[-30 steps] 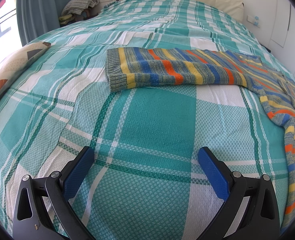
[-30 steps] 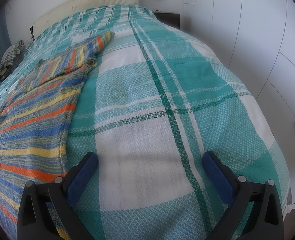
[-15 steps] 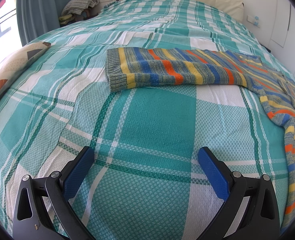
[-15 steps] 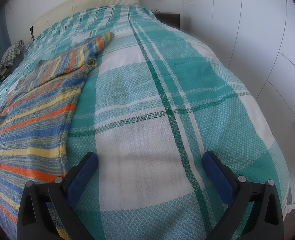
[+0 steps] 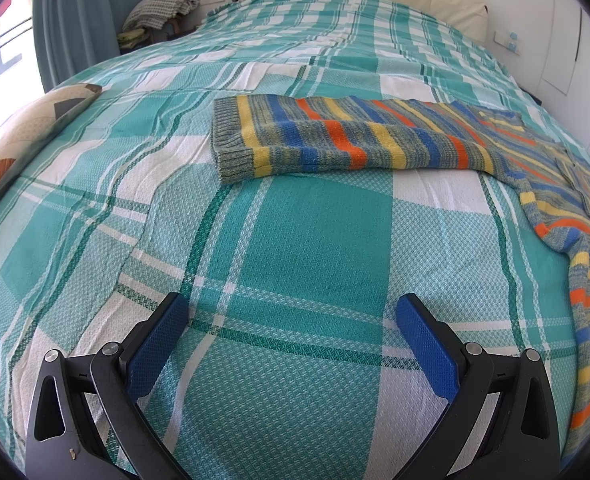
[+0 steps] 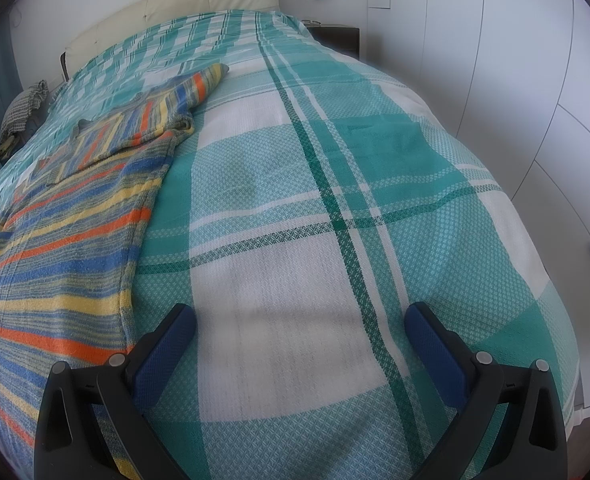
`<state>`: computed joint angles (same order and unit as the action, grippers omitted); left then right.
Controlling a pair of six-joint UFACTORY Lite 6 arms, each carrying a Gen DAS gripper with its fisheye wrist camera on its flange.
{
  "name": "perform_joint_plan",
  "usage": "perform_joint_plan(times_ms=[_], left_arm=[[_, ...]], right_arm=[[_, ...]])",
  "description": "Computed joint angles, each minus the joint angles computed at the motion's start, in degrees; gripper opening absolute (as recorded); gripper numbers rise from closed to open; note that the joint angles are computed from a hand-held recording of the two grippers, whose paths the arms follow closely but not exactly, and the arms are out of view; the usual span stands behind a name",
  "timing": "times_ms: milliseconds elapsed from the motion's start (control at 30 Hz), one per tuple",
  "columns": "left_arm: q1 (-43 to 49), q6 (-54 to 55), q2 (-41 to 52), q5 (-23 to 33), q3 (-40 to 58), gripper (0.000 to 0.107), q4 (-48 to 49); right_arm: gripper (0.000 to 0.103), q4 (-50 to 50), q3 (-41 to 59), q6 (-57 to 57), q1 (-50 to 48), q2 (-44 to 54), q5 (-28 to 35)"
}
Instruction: Fold small clothes
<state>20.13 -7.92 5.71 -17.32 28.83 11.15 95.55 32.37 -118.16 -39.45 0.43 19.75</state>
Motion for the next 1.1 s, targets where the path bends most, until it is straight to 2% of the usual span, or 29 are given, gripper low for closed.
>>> perform_joint_plan(times_ms=[1100], left_arm=[[0.0,-0.1,0.1,0.0,0.1,0.103,0.1]], right_arm=[[0.103,0.7,-0.3,-0.8,0.0,-0.2,0.0]])
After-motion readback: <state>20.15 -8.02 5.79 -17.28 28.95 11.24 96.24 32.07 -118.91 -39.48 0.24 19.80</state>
